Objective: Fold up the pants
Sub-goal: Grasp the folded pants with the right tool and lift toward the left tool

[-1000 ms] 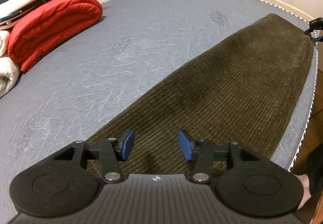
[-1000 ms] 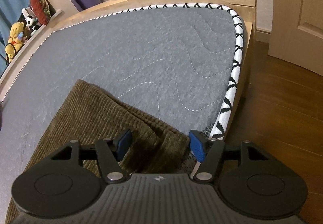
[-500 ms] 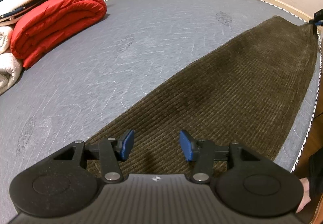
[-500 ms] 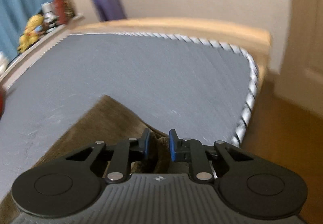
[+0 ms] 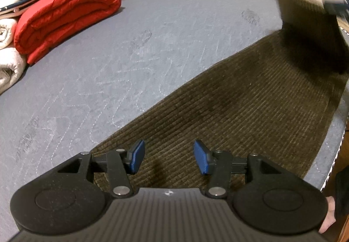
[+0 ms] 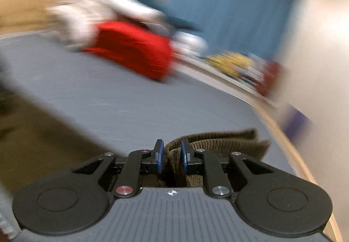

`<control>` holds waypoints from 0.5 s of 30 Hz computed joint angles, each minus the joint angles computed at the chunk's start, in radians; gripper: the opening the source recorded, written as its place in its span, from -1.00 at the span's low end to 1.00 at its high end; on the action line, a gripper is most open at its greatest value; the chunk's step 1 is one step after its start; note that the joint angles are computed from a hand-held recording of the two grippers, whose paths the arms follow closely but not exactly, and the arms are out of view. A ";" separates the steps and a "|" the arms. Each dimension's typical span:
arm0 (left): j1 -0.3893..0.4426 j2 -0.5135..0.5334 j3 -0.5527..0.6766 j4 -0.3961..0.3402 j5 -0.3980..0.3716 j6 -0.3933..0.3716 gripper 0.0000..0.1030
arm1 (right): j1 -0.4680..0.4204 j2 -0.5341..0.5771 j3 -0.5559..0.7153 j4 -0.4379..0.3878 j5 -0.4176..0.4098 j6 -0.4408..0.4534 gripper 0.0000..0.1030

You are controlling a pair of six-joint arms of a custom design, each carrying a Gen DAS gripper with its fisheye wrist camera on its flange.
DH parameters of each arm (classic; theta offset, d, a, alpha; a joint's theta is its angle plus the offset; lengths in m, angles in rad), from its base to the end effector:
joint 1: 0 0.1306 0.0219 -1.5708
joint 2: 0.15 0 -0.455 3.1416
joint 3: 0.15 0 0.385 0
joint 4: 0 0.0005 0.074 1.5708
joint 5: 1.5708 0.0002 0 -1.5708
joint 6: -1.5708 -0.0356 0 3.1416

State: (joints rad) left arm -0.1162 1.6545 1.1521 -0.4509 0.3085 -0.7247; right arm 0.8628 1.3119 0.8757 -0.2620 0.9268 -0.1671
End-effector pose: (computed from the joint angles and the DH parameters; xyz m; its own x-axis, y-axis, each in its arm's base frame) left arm 0.5222 -0.0723 0.2997 -0.4173 0.6846 -0.5976 0.7503 0.6306 0.1985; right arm 0.2784 0.2807 0.3588 -0.4218 -0.3392 -0.8408 0.0126 0.9251 -0.3795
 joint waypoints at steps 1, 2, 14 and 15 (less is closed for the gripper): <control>-0.001 0.005 0.003 -0.004 -0.003 0.001 0.07 | 0.035 0.040 0.014 0.045 -0.052 0.074 -0.65; -0.003 0.010 0.007 -0.010 -0.004 0.003 0.07 | 0.061 0.076 0.029 0.074 -0.108 0.124 -0.65; -0.013 0.062 0.065 -0.156 0.189 0.123 0.07 | 0.101 0.171 0.073 0.077 -0.467 0.008 0.01; -0.015 0.067 0.067 -0.158 0.213 0.149 0.07 | 0.090 0.153 0.069 0.084 -0.472 -0.028 0.02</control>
State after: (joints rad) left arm -0.1313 1.7211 1.2190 -0.6088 0.5214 -0.5755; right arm 0.9533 1.4648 0.9444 -0.1784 0.4551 -0.1953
